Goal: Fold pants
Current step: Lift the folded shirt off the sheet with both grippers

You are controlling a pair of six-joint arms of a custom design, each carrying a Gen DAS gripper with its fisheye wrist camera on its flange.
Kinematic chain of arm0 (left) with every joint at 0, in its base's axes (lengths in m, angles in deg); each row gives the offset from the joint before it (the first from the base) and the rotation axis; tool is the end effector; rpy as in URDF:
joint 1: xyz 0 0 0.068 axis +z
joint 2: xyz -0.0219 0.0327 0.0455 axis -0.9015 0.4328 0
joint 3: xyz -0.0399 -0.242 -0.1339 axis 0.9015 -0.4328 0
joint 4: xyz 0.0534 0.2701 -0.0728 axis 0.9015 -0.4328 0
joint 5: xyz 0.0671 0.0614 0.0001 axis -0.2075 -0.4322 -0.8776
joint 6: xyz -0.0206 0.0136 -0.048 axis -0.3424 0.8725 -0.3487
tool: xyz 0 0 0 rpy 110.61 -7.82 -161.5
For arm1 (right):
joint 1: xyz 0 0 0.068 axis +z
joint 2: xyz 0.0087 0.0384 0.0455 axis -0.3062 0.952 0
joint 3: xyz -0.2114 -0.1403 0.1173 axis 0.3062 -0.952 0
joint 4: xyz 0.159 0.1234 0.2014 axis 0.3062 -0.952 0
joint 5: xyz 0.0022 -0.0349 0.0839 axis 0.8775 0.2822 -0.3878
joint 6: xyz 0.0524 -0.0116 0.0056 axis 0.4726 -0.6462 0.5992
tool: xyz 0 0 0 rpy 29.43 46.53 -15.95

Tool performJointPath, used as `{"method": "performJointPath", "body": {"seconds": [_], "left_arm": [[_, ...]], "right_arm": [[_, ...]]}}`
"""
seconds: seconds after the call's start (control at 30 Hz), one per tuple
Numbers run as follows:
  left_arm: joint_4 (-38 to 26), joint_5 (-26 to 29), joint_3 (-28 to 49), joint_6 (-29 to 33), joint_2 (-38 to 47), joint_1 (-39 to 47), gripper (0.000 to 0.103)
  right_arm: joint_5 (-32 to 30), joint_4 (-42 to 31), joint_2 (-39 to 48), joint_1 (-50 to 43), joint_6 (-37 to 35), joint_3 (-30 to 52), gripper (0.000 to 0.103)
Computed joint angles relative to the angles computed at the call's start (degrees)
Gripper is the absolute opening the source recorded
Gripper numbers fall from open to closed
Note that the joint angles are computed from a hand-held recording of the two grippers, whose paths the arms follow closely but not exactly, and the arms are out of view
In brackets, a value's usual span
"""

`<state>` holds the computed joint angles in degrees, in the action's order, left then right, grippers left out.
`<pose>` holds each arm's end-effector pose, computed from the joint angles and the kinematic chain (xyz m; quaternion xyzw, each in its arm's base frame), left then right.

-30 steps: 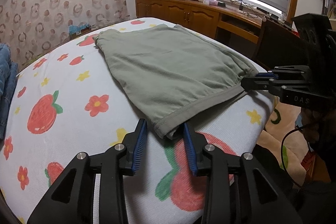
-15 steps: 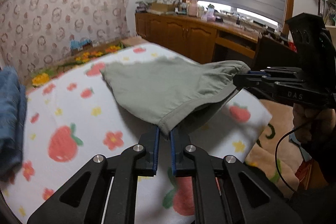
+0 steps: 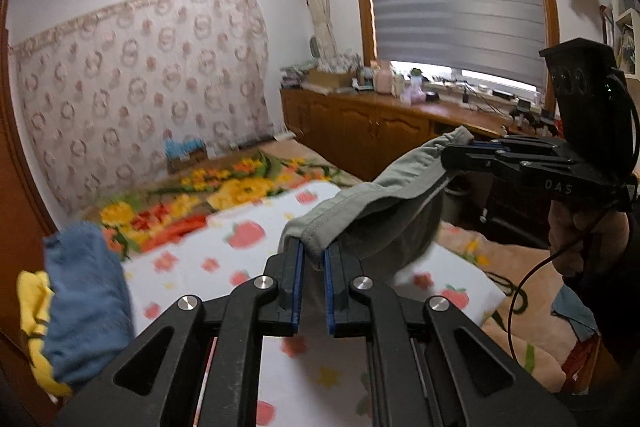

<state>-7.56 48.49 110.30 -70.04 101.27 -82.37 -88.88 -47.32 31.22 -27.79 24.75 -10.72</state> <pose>0.2908 -0.0980 0.2905 0.2130 0.8259 -0.0848 0.5151 0.2416 -0.0195 0.3255 -0.1976 0.7786 0.1780 0.5684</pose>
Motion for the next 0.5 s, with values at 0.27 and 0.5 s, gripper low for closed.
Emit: {"method": "performJointPath", "body": {"seconds": [0.27, 0.5], "left_arm": [[-1.3, 2.1, 5.7, 1.4, 2.0, 6.2, 0.01], [0.6, 2.7, 15.5, 3.3, 13.4, 11.6, 0.01]], "right_arm": [[3.5, 1.3, 5.8, 6.3, -0.6, 7.3, 0.01], [6.0, 1.3, 24.2, 9.0, -1.6, 23.3, 0.01]]}}
